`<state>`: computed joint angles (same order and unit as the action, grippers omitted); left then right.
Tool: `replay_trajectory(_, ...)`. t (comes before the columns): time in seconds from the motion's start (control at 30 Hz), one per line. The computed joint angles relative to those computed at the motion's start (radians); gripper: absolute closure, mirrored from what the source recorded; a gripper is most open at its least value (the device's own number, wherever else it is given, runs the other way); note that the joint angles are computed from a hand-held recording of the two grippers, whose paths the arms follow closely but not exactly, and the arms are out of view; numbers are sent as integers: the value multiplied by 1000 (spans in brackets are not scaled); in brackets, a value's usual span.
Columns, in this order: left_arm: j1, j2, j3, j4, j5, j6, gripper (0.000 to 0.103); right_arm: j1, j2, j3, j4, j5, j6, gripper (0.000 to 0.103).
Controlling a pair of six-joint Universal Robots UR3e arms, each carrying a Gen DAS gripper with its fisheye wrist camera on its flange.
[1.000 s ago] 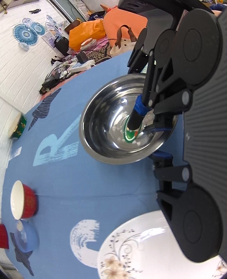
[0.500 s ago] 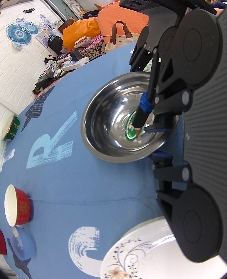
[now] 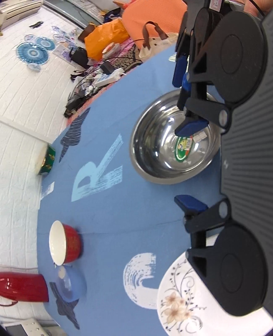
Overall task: Organize plates and bowls
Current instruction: 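Lower the steel bowl onto the tablecloth beside the plates and open both grippers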
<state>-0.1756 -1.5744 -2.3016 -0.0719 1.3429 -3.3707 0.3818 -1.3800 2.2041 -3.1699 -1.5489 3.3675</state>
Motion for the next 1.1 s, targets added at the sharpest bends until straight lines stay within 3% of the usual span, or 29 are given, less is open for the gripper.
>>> replay_trajectory(0.17,-10,60,-10,8,69,-24,40,-31,-95,95,-93,19,85,52)
replay_trajectory(0.33,4,137,-60,30,107,-65,39,11,-104,47,-87,-22,217,52)
replay_trajectory(0.57,37,233,-140,30,129,-66,38,63,-3,33,-315,21,180,51)
replay_trajectory(0.7,94,302,-174,-9,122,-51,38,63,1,-19,-173,119,130,51)
replay_trajectory(0.9,172,353,-150,-118,128,-6,38,112,5,-132,-27,40,154,51)
replay_trajectory(1.1,367,471,-205,-171,-28,55,38,135,39,-266,71,13,115,51)
